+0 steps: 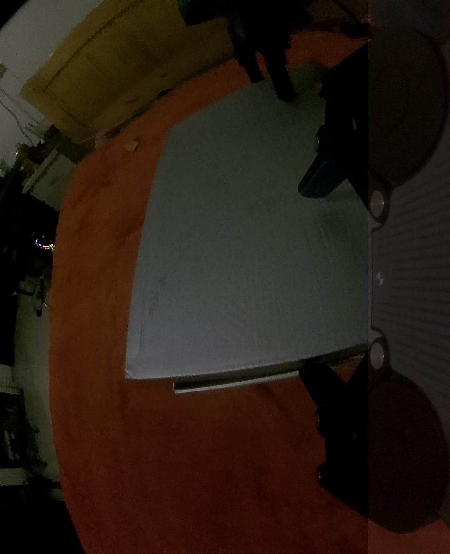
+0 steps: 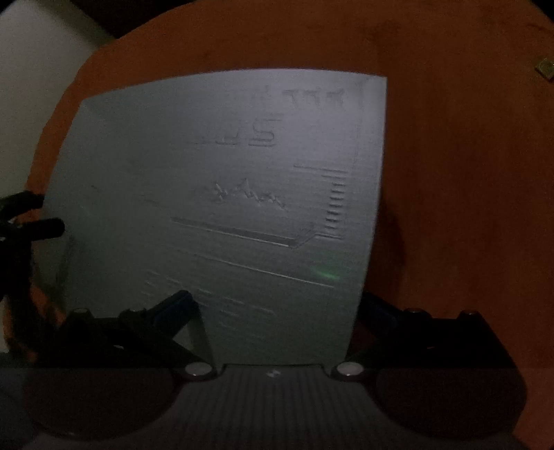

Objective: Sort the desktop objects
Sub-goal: 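Lift the white lid with both tools and carry it over the box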

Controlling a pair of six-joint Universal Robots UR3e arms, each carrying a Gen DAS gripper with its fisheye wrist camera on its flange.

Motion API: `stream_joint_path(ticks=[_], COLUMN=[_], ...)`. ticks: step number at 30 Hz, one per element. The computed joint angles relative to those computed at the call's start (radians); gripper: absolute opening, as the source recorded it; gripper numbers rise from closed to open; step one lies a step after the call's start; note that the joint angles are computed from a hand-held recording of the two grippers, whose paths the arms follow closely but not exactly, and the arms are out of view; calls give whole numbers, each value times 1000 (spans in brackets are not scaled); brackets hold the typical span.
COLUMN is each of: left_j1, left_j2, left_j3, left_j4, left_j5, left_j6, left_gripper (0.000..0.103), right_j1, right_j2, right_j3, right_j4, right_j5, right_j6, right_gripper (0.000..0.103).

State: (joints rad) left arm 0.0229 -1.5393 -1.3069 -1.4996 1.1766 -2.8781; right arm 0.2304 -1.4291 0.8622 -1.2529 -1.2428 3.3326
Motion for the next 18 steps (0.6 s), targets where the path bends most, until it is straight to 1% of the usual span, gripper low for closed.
stream_joint_path(ticks=[3, 6, 8, 10, 11, 13, 15, 18], left_j1=[-15, -19, -36, -56, -60, -34, -42, -45], left_j2=[24, 56, 52, 50, 49, 66, 70, 77], left_j3=[-6, -7, -6, -17, -25, -30, -3, 25], left_j4=[4, 8, 32, 51, 53, 19, 0, -9], left_j5=[23, 43, 69, 117, 120, 48, 54, 51], left_j6=[4, 24, 29, 21, 9, -8, -32, -34], left_gripper=[102, 102, 102, 102, 102, 102, 102, 102], right_j1=[14, 19, 33, 26, 22, 29, 22, 6], right_j2=[31, -5, -12, -8, -14, -19, -46, -65], right_j3=[-37, 27, 45, 51, 66, 80, 123, 164], right_j4=[-3, -37, -59, -71, -82, -100, -117, -145], right_j5=[-14, -19, -26, -19, -16, -21, -22, -2], right_j6=[11, 19, 27, 25, 24, 26, 19, 21], right_gripper=[103, 103, 103, 103, 103, 103, 103, 103])
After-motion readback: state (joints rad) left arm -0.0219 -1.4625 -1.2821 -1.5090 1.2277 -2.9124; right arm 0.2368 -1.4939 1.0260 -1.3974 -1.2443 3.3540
